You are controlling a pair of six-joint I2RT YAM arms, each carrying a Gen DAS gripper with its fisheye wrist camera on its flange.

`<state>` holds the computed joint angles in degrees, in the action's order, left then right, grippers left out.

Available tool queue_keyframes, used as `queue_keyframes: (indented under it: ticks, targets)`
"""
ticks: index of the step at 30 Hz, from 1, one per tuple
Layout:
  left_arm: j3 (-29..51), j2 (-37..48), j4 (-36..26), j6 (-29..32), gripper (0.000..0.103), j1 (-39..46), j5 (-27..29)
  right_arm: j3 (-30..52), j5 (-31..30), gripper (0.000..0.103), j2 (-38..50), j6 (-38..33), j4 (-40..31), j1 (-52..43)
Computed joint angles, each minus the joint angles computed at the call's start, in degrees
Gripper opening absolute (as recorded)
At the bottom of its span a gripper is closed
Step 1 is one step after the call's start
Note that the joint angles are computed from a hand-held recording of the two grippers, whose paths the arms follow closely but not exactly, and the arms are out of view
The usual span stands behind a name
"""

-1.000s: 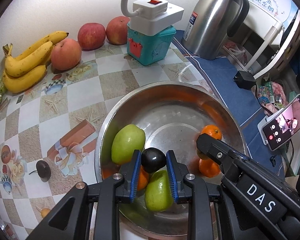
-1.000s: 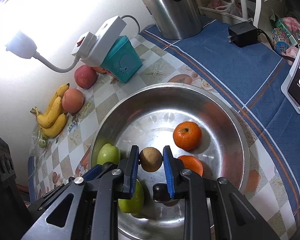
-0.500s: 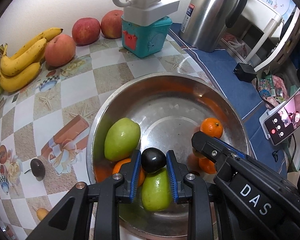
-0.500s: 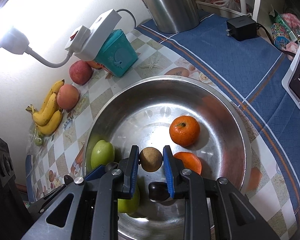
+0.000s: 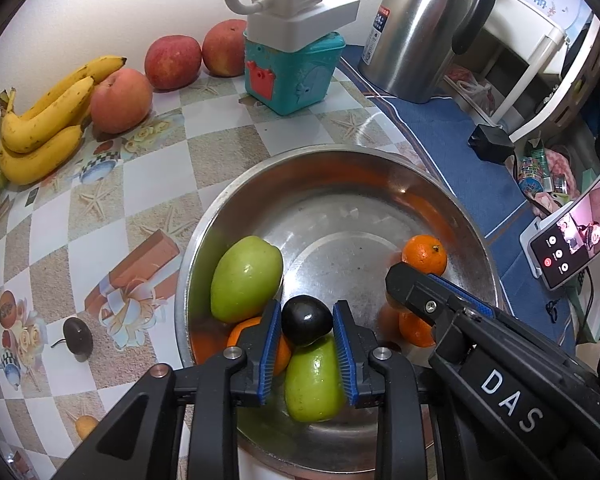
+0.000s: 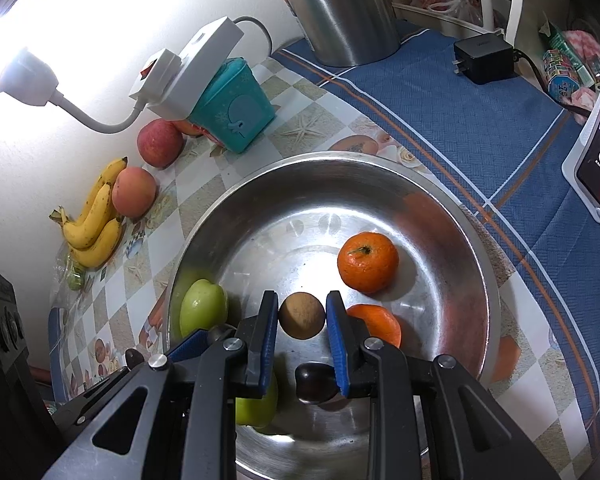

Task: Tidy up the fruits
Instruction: 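Open the left tool to drop the cherry while the right tool releases its brown fruit, then move both open tools back from the bowl toward the remaining cherry and brown fruit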

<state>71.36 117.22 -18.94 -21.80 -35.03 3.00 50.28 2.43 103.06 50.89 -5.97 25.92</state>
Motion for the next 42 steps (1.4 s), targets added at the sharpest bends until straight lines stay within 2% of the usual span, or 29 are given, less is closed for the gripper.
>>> queue_keyframes:
  ticks: [8, 14, 21, 35, 42]
  targets:
    - [-0.2, -0.5, -0.2, -0.5, 0.041, 0.3, -0.1, -0.1, 0.3, 0.026, -0.8, -0.1, -0.4, -0.3]
    - [-0.7, -1.7, -0.1, -0.8, 0.041, 0.7, 0.0, -0.2, 0.7, 0.026, -2.2, -0.7, -0.9, -0.3]
    - [-0.5, -2.7, -3.0, -2.7, 0.041, 2.6, -0.5, -0.8, 1.2, 0.026, -3.6, -0.3, -1.8, -0.5]
    - [-3.6, -7.1, -5.1, -8.0, 0.041, 9.2, -5.3, 1.2, 0.4, 0.026, -1.4, -1.0, -2.7, 0.4]
    - [-5.7, -8.5, -4.7, -9.1, 0.041, 12.0, -4.9, 3.1, 0.4, 0.026, -0.2, -2.0, -3.8, 1.8]
